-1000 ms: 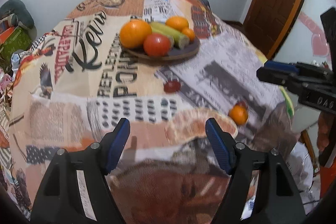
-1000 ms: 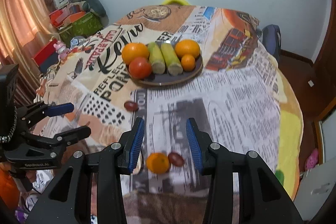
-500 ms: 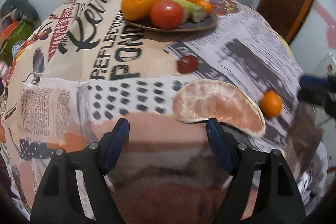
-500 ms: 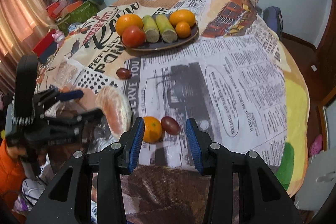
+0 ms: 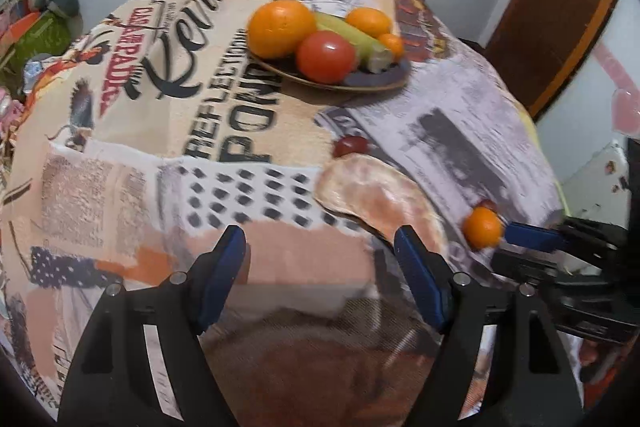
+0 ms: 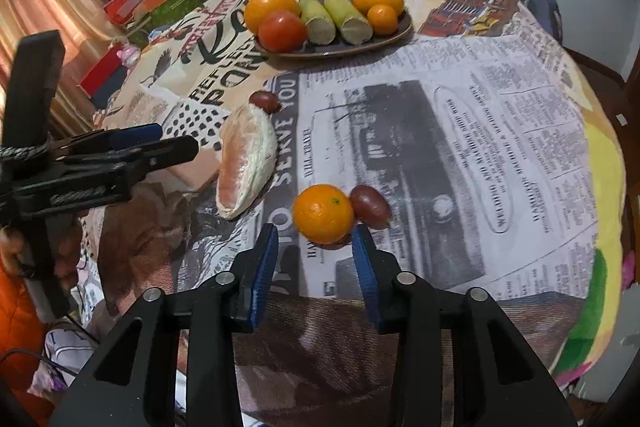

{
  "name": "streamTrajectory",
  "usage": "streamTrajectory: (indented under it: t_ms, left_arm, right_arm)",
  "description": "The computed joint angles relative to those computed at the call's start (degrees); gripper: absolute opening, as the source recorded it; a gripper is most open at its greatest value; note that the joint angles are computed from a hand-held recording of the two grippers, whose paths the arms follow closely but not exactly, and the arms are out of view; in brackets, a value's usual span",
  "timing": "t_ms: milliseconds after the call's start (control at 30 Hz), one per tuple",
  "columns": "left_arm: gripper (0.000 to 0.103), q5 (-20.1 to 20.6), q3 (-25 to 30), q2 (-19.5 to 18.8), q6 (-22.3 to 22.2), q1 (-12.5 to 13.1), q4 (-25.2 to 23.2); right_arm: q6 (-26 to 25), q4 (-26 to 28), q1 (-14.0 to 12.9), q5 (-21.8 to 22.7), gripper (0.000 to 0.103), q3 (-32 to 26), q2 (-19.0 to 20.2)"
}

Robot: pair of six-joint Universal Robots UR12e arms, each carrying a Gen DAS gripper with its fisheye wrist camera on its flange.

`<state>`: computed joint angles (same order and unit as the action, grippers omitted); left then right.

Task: Organize fruits
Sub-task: 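Move the left gripper to the peeled pomelo segment while the right grasps another mandarin, then grasp the peeled pomelo segment with the left gripper and lift it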

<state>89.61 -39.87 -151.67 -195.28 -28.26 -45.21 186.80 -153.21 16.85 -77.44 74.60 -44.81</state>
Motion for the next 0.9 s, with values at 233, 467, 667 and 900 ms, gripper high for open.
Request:
streamTrajectory:
  t_ms: [233,467,667,900]
  left_arm:
    - [0.078,-3.0,2.0,-1.2,3.8,-0.9,-2.8]
    - [0.078,-1.7,5.9,-3.6,5.3,-1.6,-4.8]
    - [0.076,-3.0,8.9,-5.3,3.0,-1.4,-5.1]
    - [0.065,-1.6,4.4,-3.1,4.9,-1.1,-2.7]
  right_arm:
    - [1.9,-0.6,-0.2,-0.2,0.034,-1.1,1.0]
    - [1.7,-1.3,-0.2,-1.2,0.032,-1.2,1.1]
    - [3.5,-4.6,-0.8,-1.5,0.032,0.9,-0.3]
    - [3.8,-6.7,-0.8,-2.2,0.032,1.0,-0.6]
